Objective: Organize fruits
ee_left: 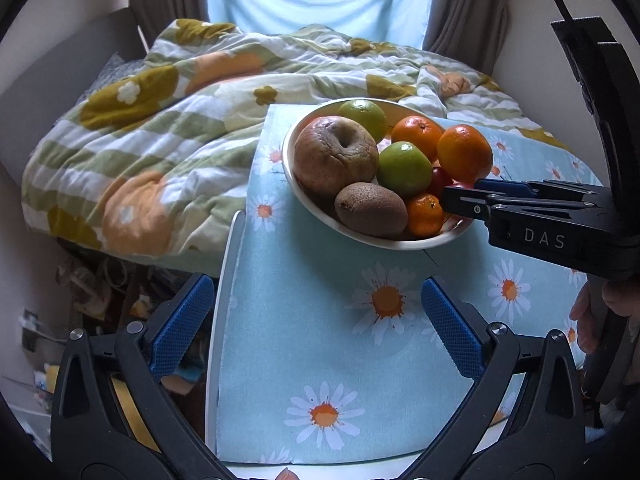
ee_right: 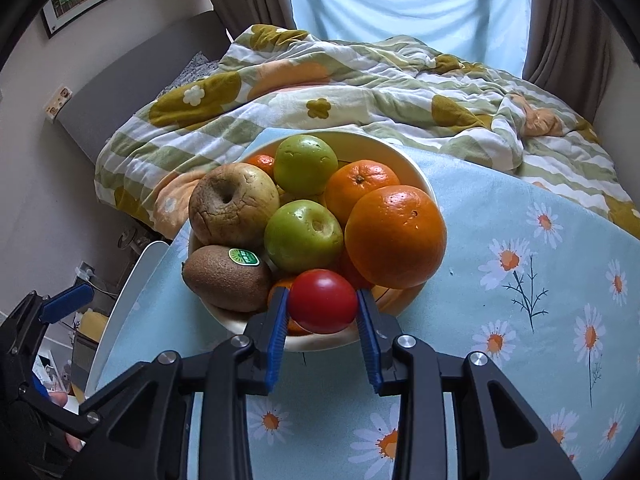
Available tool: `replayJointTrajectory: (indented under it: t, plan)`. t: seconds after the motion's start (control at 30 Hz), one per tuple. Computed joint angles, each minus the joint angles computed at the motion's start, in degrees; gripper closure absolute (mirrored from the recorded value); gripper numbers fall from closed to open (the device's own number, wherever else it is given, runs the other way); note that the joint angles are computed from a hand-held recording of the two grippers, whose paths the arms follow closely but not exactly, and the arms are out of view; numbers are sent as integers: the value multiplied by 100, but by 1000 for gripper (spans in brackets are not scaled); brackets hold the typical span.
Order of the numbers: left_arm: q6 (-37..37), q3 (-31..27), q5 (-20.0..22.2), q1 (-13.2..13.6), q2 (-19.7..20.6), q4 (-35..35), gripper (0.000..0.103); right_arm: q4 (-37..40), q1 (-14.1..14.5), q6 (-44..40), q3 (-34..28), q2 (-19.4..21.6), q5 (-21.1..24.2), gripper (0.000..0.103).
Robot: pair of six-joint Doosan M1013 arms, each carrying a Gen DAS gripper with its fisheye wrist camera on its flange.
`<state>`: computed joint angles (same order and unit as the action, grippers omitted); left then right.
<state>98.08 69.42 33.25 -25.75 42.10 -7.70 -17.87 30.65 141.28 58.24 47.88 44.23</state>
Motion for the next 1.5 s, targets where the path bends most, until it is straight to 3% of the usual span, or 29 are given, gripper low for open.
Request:
replayJointTrajectory:
  t: [0.07, 0.17, 0.23, 0.4, 0.47, 0.77, 1.07, 1.5]
  plan:
    - [67, -17, 30, -4, 11, -32, 0, -123, 15, 194, 49, -28, -34, 39]
    - [141, -38, 75, -16, 19, -87, 0, -190, 20, 320, 90, -70, -39, 18]
    - [135, -42, 71, -32, 10, -51, 0, -299, 27, 378, 97, -87, 10, 13]
    - [-15, 0, -80, -95, -65, 122, 0, -589, 21, 666, 290, -240, -89, 12]
    - [-15, 7, -103, -114, -109, 107, 0, -731, 25, 783, 390, -332, -114, 0]
    - [-306, -56, -26, -312, -416, 285, 0, -1753, 125, 1676, 1085, -1058, 77, 0]
    - [-831, 72, -53, -586, -763, 459, 0, -2356, 282, 2481, 1835, -1771, 869, 0]
    - [-1134, 483, -485, -859, -1110, 819, 0, -2953, 473, 3336, 2543, -2342, 1457, 0]
